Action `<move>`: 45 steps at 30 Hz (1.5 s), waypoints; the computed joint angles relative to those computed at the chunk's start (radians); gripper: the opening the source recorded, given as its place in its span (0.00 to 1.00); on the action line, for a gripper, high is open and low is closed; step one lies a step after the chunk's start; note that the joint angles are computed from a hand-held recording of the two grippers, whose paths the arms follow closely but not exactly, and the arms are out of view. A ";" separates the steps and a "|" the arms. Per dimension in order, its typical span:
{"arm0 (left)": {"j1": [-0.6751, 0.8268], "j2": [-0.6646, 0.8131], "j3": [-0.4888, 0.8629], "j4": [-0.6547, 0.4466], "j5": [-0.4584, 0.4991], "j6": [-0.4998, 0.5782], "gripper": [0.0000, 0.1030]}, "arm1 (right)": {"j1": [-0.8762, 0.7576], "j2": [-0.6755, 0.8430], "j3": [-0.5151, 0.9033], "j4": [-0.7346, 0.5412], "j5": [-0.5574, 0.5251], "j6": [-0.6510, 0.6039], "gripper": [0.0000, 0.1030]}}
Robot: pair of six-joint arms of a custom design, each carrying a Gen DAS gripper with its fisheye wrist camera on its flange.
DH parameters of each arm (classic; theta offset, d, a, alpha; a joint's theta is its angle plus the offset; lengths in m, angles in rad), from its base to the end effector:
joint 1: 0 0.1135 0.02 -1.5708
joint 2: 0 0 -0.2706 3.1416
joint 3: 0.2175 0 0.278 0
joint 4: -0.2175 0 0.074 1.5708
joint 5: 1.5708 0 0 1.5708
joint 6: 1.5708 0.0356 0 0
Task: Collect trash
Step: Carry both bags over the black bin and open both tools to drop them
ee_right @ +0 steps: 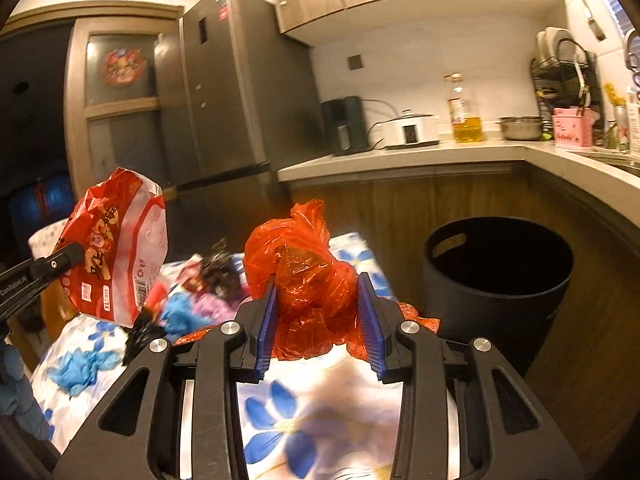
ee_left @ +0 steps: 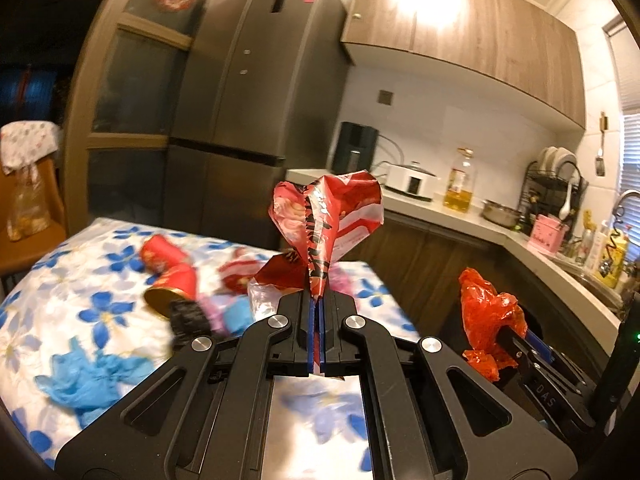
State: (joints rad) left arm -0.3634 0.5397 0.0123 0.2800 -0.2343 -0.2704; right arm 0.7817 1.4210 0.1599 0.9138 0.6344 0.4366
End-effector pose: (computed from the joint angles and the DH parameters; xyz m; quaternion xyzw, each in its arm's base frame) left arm 0.1506 -0.0484 0.1412 -0.0353 0.7860 -0.1025 0.6086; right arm 0.1682 0.1372 0.1059 0.0429 0.7970 0.1028 0.5936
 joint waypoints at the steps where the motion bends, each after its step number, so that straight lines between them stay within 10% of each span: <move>1: -0.028 0.080 0.013 0.070 -0.014 0.002 0.00 | -0.025 -0.010 -0.006 0.003 -0.008 -0.006 0.37; 6: -0.168 0.502 0.125 0.384 -0.060 0.012 0.00 | -0.145 -0.068 -0.029 -0.012 -0.028 -0.025 0.37; 14: -0.288 0.902 0.351 0.573 -0.027 0.030 0.00 | -0.368 -0.123 -0.055 0.005 -0.079 -0.064 0.37; 45: -0.397 1.400 0.829 0.568 0.108 0.059 0.00 | -0.741 -0.031 0.019 0.099 -0.307 -0.100 0.42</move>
